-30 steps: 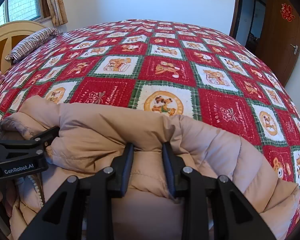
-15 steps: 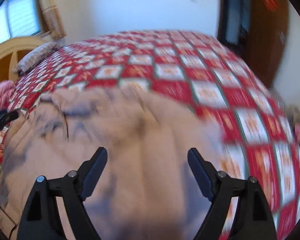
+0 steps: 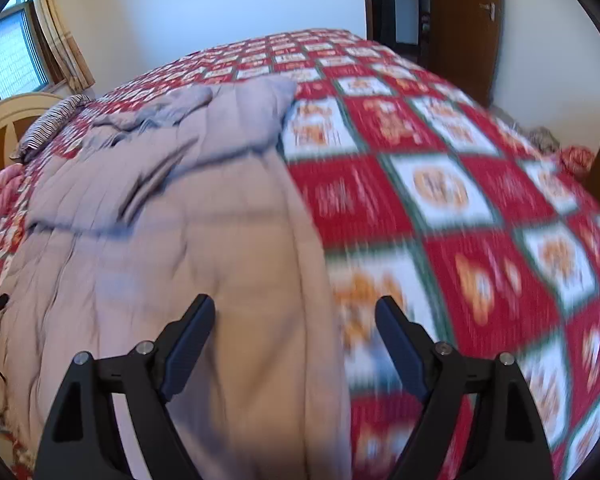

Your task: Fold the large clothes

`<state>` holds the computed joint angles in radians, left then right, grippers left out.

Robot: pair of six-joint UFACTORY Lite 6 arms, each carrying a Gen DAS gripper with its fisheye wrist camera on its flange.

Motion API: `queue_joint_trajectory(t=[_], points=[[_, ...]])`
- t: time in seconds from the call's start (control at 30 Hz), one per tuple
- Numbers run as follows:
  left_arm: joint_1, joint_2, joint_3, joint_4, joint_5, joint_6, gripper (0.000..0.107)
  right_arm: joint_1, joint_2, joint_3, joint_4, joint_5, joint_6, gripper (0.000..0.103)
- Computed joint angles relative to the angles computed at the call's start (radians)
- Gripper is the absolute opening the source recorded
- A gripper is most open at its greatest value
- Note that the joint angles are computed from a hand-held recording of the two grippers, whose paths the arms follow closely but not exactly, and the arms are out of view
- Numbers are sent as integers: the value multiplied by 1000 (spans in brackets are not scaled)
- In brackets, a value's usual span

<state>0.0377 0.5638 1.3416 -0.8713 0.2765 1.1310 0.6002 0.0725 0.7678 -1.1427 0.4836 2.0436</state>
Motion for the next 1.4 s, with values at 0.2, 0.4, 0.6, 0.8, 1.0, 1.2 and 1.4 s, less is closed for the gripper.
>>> queue_joint_trajectory(t=[0.2,0.4,0.6,0.8,1.0,1.2,1.4], points=[[65,-106,-197,-247,37,233,102,198,-102,-192,-119,2,369,82],[85,-202,-335,-432,82,442,88,409,-105,-240,-158,92,594,66],[63,-344,-463,-530,123,639,18,471,-74,-221,-269,126,719,17],[249,-520,-495,-422,389,582,9,585,-176,-255,-227,251,775,12],[456,-676,-432,-277,748,475,8,816,-340,-168,-44,531,563,11],[627,-716,-280,-275,1050,426,8,969,-362,25,-31,800,397,11],[533,-590,-98,-362,956,418,13,890,-408,131,-137,857,235,10]])
